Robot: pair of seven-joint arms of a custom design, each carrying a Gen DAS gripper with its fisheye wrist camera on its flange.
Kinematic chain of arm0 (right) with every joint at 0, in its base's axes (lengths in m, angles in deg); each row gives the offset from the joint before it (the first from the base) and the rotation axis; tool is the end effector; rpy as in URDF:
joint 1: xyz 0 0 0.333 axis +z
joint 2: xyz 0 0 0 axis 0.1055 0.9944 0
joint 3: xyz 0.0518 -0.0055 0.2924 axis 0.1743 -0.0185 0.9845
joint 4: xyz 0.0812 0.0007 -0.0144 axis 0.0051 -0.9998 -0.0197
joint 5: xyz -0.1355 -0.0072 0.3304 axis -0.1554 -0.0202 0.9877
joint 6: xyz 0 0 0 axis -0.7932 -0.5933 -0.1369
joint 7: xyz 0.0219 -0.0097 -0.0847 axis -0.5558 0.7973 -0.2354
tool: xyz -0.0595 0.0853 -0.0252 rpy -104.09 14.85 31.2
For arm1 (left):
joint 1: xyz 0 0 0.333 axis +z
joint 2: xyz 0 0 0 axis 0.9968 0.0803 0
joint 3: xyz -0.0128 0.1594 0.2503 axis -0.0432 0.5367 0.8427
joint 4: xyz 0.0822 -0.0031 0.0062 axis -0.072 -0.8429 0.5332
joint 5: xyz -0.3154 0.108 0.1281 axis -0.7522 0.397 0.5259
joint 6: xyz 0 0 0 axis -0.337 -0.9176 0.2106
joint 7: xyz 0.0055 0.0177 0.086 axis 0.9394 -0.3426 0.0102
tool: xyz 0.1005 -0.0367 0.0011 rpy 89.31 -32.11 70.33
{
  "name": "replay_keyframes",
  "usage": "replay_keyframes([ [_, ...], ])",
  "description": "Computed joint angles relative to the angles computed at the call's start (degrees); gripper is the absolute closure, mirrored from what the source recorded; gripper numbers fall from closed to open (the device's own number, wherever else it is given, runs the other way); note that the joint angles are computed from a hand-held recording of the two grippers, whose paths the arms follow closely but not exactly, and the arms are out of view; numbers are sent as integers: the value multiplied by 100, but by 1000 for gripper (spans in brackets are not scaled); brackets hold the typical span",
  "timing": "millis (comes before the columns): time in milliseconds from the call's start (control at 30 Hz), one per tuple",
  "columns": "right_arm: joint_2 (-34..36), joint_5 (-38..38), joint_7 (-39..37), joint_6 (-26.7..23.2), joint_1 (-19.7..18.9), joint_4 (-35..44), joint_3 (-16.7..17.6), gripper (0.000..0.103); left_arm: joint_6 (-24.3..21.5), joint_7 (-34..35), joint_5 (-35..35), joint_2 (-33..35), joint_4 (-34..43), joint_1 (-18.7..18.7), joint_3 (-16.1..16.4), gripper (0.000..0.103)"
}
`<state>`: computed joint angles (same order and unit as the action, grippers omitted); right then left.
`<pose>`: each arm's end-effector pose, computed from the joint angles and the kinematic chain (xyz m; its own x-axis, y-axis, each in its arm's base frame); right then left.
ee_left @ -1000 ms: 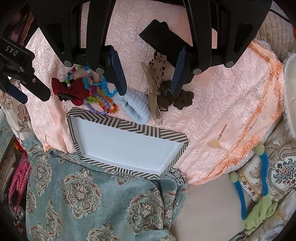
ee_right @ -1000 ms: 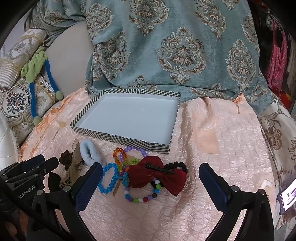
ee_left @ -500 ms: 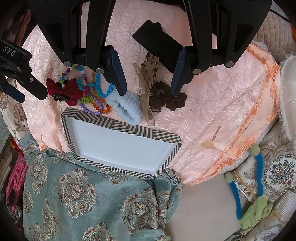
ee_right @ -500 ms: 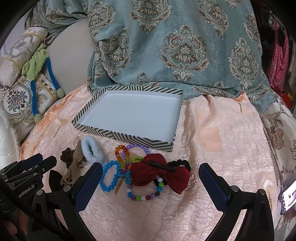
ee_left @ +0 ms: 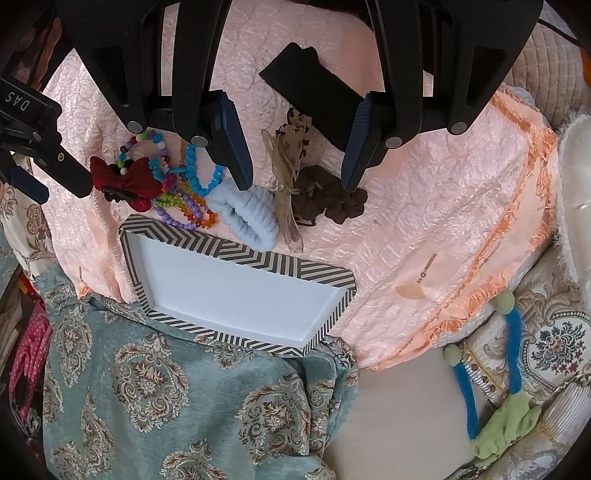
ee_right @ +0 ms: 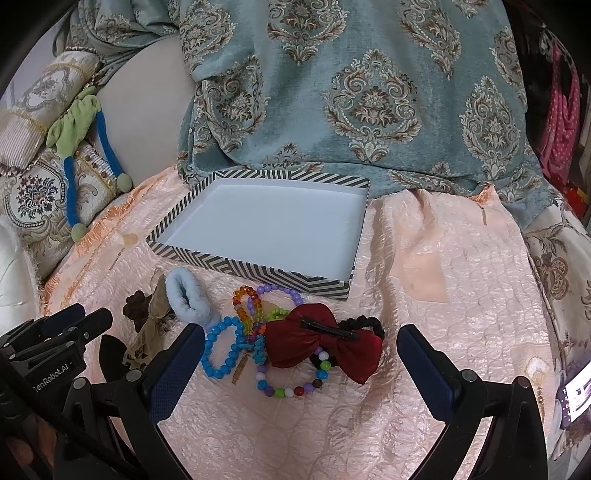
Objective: Organize jewelry
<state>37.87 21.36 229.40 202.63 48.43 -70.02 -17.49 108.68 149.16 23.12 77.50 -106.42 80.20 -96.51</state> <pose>0.6229 0.4263 0.4494 -0.3826 -0.9212 -0.0709 -0.6423 0.3204 -0.6963 0.7359 -0.1826 0.4533 -0.4351 -0.8987 0.0549 -0.7128 0.3066 -0.6308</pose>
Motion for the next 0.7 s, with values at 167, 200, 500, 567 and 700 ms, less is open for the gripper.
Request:
replay_keyframes([
  [167, 40, 46, -61, -35, -24, 66, 12, 0, -40, -43, 15, 38, 64, -10, 20, 54],
  [200, 61, 52, -74, -52, -24, 100, 10, 0, -52, -47, 15, 49, 84, -10, 20, 54],
  [500, -38, 52, -26, 63, -27, -97, -2, 0, -235, 22, -67, 126, 276, 60, -15, 54],
  [567, -97, 29, -3, 114, -31, -199, 2, 0, -355, 16, -85, 201, 449, 65, -1, 54],
  [700, -284, -39, 83, 281, -48, -515, 16, 0, -721, 6, -86, 467, 1036, 49, 67, 54],
])
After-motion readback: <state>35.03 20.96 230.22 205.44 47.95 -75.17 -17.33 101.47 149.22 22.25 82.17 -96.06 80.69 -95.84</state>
